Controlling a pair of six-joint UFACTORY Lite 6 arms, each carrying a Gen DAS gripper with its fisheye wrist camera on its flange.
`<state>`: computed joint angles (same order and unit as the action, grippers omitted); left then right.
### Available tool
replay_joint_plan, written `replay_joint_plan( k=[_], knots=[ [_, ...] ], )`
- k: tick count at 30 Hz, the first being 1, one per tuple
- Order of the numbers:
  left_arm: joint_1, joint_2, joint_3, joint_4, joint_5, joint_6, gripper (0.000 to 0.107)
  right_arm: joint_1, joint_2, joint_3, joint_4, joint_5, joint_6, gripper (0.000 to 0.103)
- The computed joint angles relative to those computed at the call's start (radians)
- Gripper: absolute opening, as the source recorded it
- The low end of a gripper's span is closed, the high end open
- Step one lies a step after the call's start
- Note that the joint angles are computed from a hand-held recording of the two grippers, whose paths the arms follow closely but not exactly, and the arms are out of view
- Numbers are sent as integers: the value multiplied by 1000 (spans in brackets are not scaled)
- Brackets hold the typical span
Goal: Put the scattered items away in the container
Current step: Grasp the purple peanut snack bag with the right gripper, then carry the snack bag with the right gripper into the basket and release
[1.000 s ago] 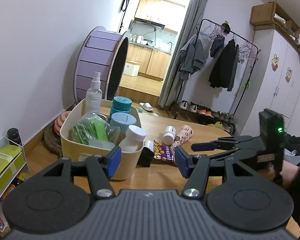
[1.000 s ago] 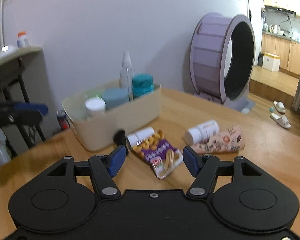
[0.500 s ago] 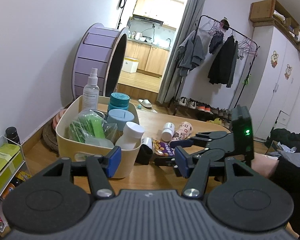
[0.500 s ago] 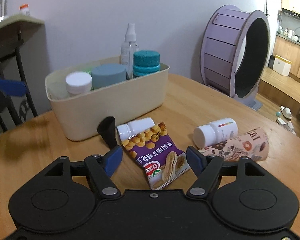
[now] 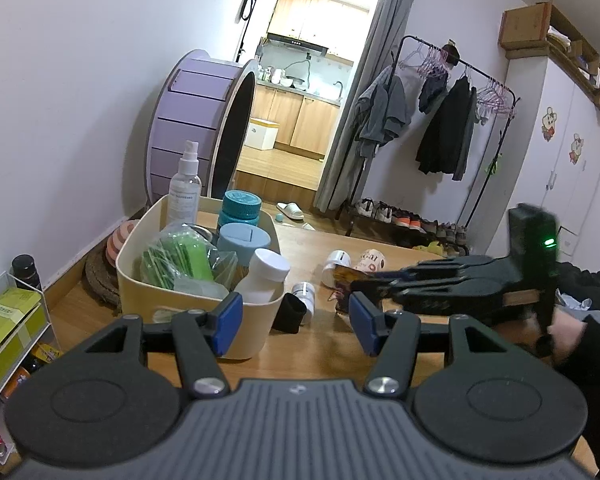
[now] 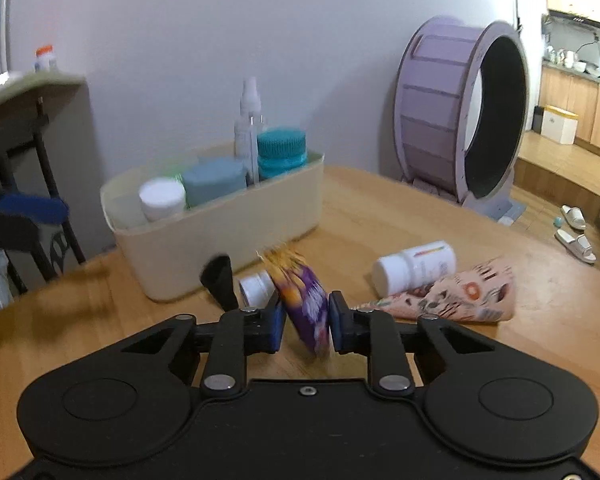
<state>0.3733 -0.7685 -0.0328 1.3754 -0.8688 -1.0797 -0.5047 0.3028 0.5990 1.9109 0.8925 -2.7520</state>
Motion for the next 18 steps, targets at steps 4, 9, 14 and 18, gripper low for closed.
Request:
replay_joint_plan(
  k=[4,9,14,18],
  knots=[
    [31,-10,0,26,-17,-20,58,-44,-116,-44,-95,42,87,19],
    [58,4,7,43,-41,-19,58,-33,-211,-64,-132,16,149,13],
    [60,5,7,54,-54,-15,58,-51,-215,-85,-133,-14,170,15],
    [49,6,5,48,-50,-9,58,-30,-168,-103,-43,-52,120,65]
  ],
)
